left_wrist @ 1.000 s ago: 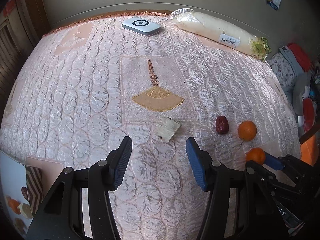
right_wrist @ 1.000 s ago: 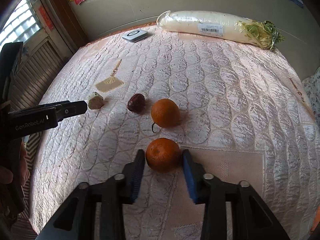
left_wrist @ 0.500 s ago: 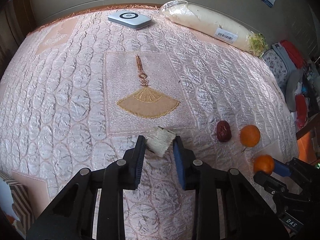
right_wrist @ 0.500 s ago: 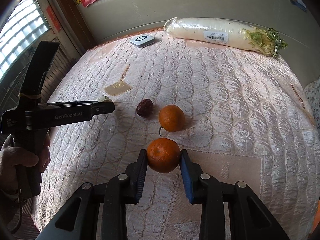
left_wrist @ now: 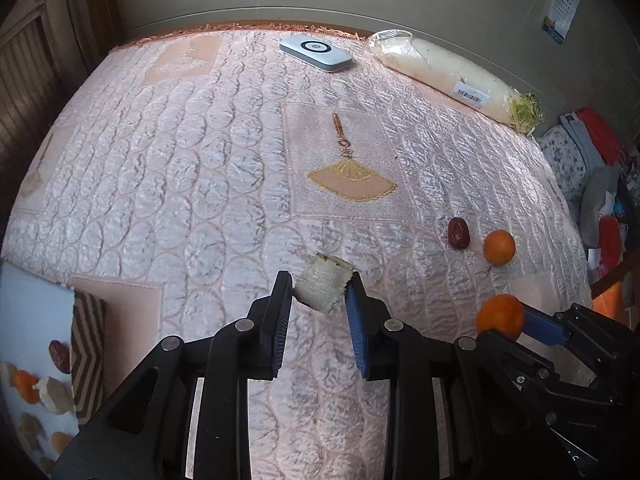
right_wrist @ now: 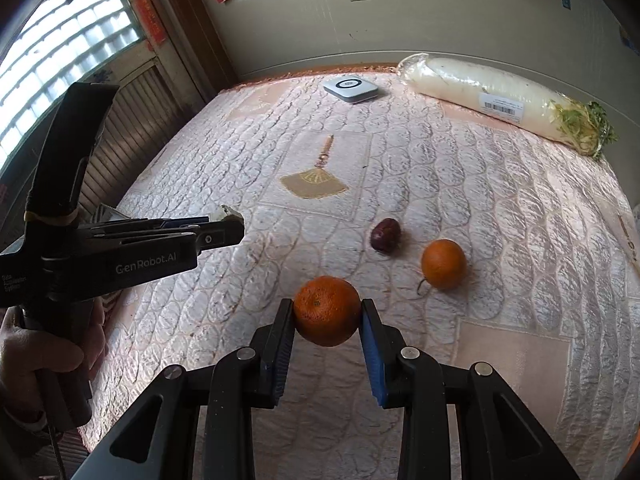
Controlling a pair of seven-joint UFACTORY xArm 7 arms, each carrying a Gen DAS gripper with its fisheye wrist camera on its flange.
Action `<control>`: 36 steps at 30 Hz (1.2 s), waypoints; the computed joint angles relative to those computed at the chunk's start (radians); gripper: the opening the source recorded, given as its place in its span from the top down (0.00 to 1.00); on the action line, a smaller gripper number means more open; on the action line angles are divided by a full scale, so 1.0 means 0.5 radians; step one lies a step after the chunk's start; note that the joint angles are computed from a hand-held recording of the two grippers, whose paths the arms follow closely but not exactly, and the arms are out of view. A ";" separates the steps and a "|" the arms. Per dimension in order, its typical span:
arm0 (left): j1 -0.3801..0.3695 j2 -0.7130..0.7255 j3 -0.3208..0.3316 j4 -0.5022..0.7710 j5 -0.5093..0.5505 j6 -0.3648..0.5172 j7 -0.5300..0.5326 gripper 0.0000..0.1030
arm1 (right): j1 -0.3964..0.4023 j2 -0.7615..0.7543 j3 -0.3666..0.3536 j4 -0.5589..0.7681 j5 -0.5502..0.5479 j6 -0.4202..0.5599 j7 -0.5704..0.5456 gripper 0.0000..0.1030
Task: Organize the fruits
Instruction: 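Grasp the white bread chunk with the left tool while the right grasps an orange, then carry the bread chunk and orange over the white tray with both tools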
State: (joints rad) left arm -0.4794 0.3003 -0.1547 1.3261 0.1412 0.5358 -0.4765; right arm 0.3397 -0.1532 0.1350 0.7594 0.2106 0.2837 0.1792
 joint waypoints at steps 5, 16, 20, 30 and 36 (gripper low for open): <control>0.027 -0.249 0.053 -0.278 0.113 -0.035 -0.170 0.74 | 0.057 0.076 0.053 0.120 -0.019 0.028 -0.019 0.70; 0.291 -0.799 0.006 -0.815 0.348 -0.049 -0.459 0.74 | 0.198 0.306 0.177 0.441 -0.071 0.087 -0.092 0.70; 0.395 -0.975 -0.028 -0.974 0.361 -0.026 -0.499 0.74 | 0.250 0.398 0.217 0.563 -0.107 0.111 -0.105 0.70; 0.579 -1.370 -0.045 -1.326 0.247 0.047 -0.452 0.74 | 0.386 0.648 0.289 0.885 -0.201 0.200 -0.155 0.70; 0.633 -1.564 -0.034 -1.501 0.151 0.103 -0.394 0.74 | 0.463 0.803 0.316 1.072 -0.234 0.258 -0.202 0.70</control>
State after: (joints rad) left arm -0.1629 -0.4818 -0.1715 0.5756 0.2169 0.5874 -0.6734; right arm 0.5712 0.2485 0.2929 1.2954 0.0936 0.4128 0.0782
